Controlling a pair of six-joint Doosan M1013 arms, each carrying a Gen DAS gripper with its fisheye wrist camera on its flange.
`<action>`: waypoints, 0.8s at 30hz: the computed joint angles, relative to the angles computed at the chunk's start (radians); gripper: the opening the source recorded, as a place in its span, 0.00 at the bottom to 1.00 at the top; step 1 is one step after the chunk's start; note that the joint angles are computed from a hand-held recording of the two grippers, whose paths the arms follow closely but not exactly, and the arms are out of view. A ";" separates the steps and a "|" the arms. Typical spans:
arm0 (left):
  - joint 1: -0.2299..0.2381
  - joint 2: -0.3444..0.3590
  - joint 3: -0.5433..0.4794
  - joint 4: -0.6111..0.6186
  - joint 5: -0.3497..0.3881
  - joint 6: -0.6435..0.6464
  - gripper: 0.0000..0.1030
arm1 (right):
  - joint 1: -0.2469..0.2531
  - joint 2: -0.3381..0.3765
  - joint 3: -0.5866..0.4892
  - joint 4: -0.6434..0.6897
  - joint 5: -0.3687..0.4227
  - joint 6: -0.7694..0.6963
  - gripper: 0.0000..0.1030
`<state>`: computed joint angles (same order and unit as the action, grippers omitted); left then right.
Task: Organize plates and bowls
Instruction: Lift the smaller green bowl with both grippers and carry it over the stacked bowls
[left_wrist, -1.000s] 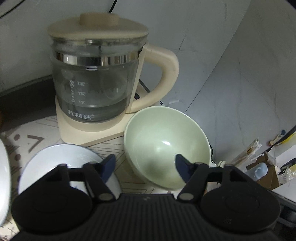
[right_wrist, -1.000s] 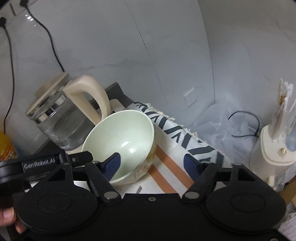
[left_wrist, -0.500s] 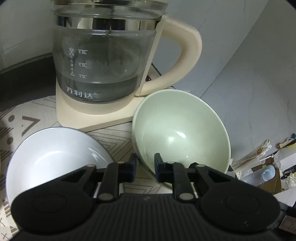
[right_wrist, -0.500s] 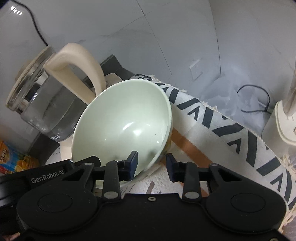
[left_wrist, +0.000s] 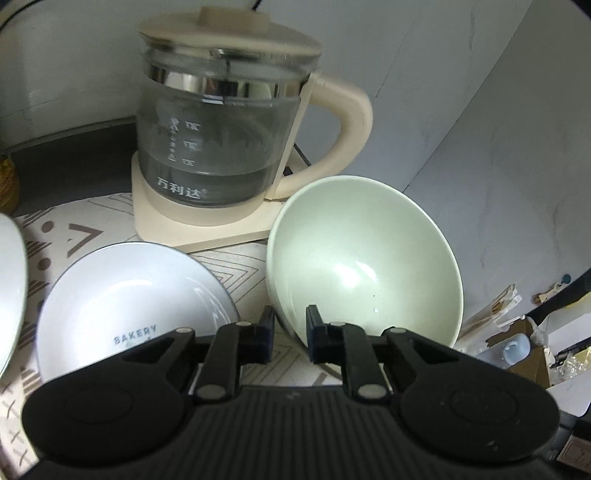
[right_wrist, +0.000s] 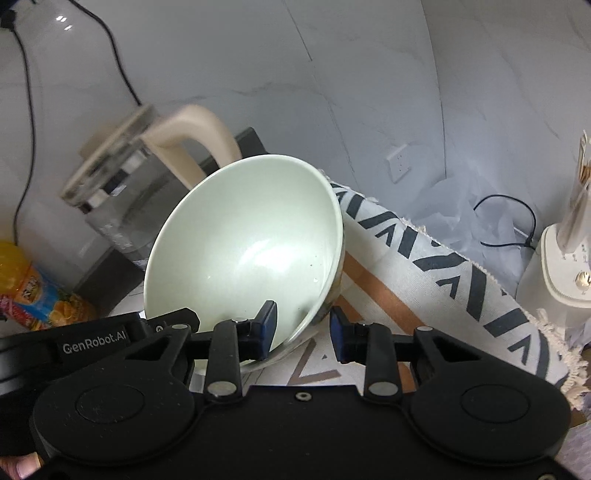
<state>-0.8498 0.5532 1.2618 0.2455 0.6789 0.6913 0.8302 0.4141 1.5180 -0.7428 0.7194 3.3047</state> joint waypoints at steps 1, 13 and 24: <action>-0.004 -0.009 0.007 0.013 -0.002 -0.017 0.15 | 0.003 -0.005 0.001 -0.002 0.001 -0.004 0.30; -0.049 -0.093 0.085 0.173 -0.016 -0.221 0.15 | 0.053 -0.052 0.021 -0.110 0.025 0.014 0.30; -0.084 -0.147 0.139 0.281 0.010 -0.353 0.15 | 0.090 -0.082 0.044 -0.172 0.018 0.033 0.30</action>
